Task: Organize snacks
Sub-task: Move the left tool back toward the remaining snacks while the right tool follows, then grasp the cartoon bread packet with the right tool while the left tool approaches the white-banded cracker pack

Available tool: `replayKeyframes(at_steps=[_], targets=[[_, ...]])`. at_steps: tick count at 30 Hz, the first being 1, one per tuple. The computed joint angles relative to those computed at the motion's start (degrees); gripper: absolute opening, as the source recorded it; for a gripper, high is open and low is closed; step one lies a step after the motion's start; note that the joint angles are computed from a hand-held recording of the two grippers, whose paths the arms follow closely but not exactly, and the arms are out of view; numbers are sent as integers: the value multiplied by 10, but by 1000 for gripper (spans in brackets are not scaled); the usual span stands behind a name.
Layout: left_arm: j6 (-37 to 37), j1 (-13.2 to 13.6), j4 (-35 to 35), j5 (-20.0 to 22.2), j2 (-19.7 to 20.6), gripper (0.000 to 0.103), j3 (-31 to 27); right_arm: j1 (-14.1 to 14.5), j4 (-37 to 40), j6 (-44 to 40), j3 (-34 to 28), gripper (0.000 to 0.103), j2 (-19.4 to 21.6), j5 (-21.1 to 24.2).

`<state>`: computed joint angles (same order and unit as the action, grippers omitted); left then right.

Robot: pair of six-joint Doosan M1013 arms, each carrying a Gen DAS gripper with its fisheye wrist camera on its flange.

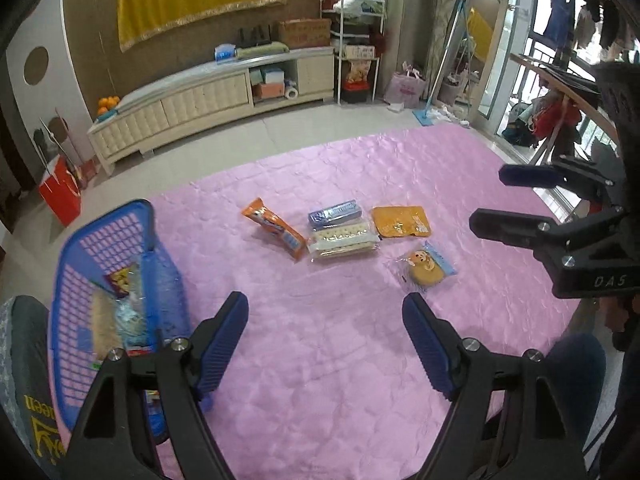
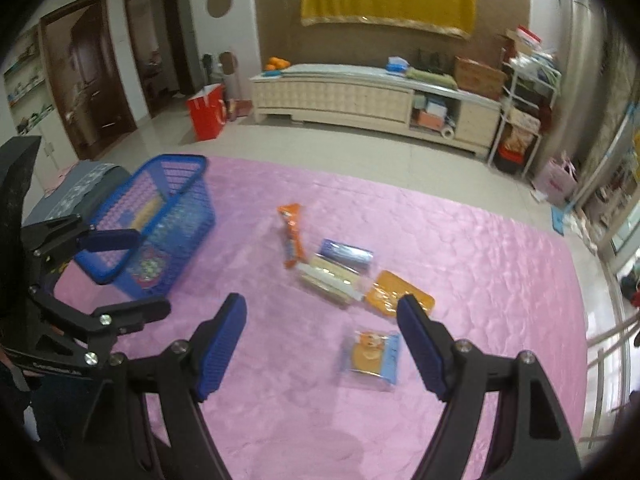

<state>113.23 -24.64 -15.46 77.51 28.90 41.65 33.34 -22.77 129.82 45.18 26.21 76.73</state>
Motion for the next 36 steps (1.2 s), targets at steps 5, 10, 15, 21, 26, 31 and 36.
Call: replayKeyframes(at_steps=[5, 10, 15, 21, 26, 31, 36], targets=[[-22, -10, 13, 15, 23, 78, -18, -25, 46, 41, 56, 81, -16, -18], [-34, -18, 30, 26, 41, 78, -19, -45, 100, 68, 97, 81, -19, -26], [-39, -23, 42, 36, 53, 78, -15, -62, 156, 78, 109, 81, -7, -11], [-45, -24, 46, 49, 68, 78, -16, -68, 162, 85, 94, 81, 16, 43], [-47, -26, 47, 55, 75, 78, -17, -70, 172, 86, 94, 82, 18, 46], [-42, -26, 45, 48, 70, 78, -4, -69, 163, 91, 99, 83, 15, 36], [-38, -28, 55, 41, 66, 78, 1, -61, 150, 81, 89, 95, 28, 41]])
